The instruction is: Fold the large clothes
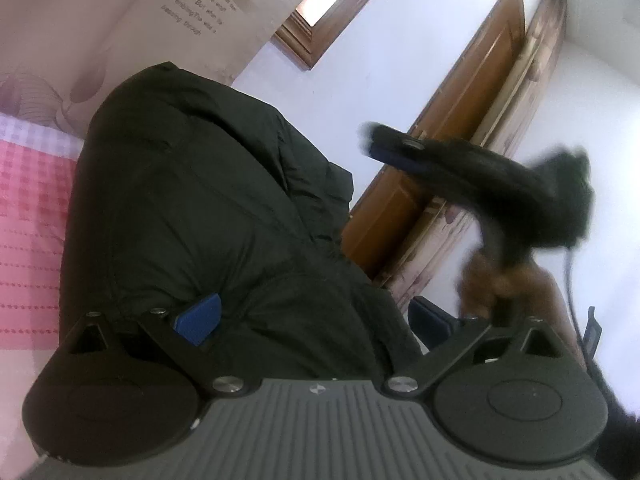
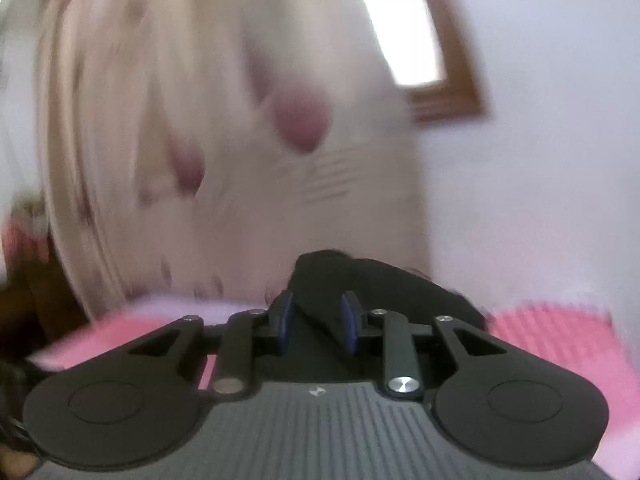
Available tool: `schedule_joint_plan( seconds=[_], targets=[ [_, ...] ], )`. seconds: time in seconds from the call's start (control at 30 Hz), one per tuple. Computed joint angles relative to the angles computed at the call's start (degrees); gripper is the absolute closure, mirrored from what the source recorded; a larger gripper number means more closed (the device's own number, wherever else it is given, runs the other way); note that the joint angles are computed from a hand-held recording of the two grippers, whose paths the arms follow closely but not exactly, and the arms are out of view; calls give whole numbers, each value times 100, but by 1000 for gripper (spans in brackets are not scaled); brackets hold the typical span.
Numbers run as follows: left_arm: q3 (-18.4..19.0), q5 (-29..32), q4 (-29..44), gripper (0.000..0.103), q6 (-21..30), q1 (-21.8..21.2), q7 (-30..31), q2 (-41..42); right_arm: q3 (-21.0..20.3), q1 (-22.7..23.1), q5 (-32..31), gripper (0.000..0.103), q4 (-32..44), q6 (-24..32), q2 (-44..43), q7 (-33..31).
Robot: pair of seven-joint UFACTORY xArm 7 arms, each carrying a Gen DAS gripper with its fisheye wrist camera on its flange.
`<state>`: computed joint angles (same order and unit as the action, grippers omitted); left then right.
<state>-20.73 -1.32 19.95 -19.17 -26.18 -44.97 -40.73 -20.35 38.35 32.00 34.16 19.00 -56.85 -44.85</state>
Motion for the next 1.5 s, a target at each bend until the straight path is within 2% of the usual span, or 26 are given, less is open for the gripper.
schedule_joint_plan(
  seconds=[0.07, 0.13, 0.17, 0.23, 0.3, 0.33, 0.37, 0.47, 0.53, 0.6, 0.63, 0.73, 0.83, 0.87, 0.9, 0.93, 1.0, 1.03, 1.07, 1.13, 1.2, 1.23, 1.3, 1.4, 1.5],
  targets=[
    [-84, -15, 7, 5, 100, 83, 0, -57, 421, -365, -405, 77, 199, -197, 795, 50],
    [-162, 1, 18, 6, 188, 170, 21, -99, 1006, -1241, -968, 78, 410, -137, 1611, 532],
    [-174, 9, -6, 9, 186, 187, 25, -117, 1101, -1461, -1038, 78, 462, -55, 1805, 635],
    [-117, 20, -50, 17, 197, 165, 21, -142, 708, -1305, -750, 81, 482, 144, 1926, 604],
    [153, 72, -137, 24, 109, -48, 33, -105, 456, -1265, -465, 81, 411, 194, 1928, 488],
    [249, 66, -173, 31, 107, -111, 13, -114, 332, -1230, -309, 81, 401, 232, 1942, 422],
    [331, 46, -210, 38, 120, -161, -21, -134, 153, -1141, -80, 81, 421, 295, 1979, 347],
    [546, 34, -345, 48, 36, -296, -91, -186, -215, -929, 724, 81, 365, 417, 1977, 182],
    [251, -67, -356, 46, 205, -41, -174, -413, -362, -725, 1334, 81, 201, 249, 1974, -20],
    [-196, -139, -256, 38, 571, 347, -268, -798, -199, -672, 1715, 82, 52, -95, 2022, -137],
    [-391, -117, -192, 30, 746, 517, -299, -994, -32, -670, 1815, 82, -19, -301, 2050, -139],
    [-562, 49, -8, 28, 489, 670, -295, -1025, 424, -572, 1838, 82, -210, -950, 2127, -98],
    [-600, 220, 251, 28, 326, 761, -143, -698, 534, -383, 1554, 82, -360, -1373, 2135, -96],
    [-591, 286, 311, 28, 427, 786, -47, -581, 363, -256, 1529, 82, -338, -1331, 2129, -108],
    [-491, 313, 341, 29, 646, 690, 2, -467, -5, -1, 1587, 82, -300, -1208, 2069, -201],
    [-321, 273, 316, 37, 794, 514, -25, -307, -309, 211, 1624, 82, -295, -1122, 1981, -289],
    [-435, 222, 44, 47, 569, 660, -79, -310, -746, 479, 1697, 82, -313, -933, 1770, -469],
    [-517, 244, -18, 58, 654, 756, -36, -382, -1002, 621, 1785, 82, -269, -777, 1697, -569],
    [-545, 209, -62, 65, 748, 796, -76, -436, -1187, 647, 1872, 82, -204, -522, 1650, -574],
    [-449, 117, -138, 74, 793, 757, -215, -430, -1547, 510, 2064, 81, -53, 157, 1487, -281],
    [-372, 168, -138, 76, 823, 751, -188, -389, -1394, 106, 2559, 79, -295, 33, 1012, -310],
    [-347, 174, -140, 76, 789, 756, -190, -364, -1121, -266, 2502, 77, -511, -49, 694, -363],
    [-360, 187, -170, 76, 673, 812, -184, -329, -578, -1012, 2035, 77, -970, 132, 8, -328],
    [-665, 168, -173, 75, 522, 1060, -212, -316, -118, -1756, 1162, 78, -1625, 1152, -1395, -267],
    [-750, 141, -217, 76, 499, 1058, -262, -339, 658, -2581, 127, 79, -2257, 1999, -2413, 33]
  ],
)
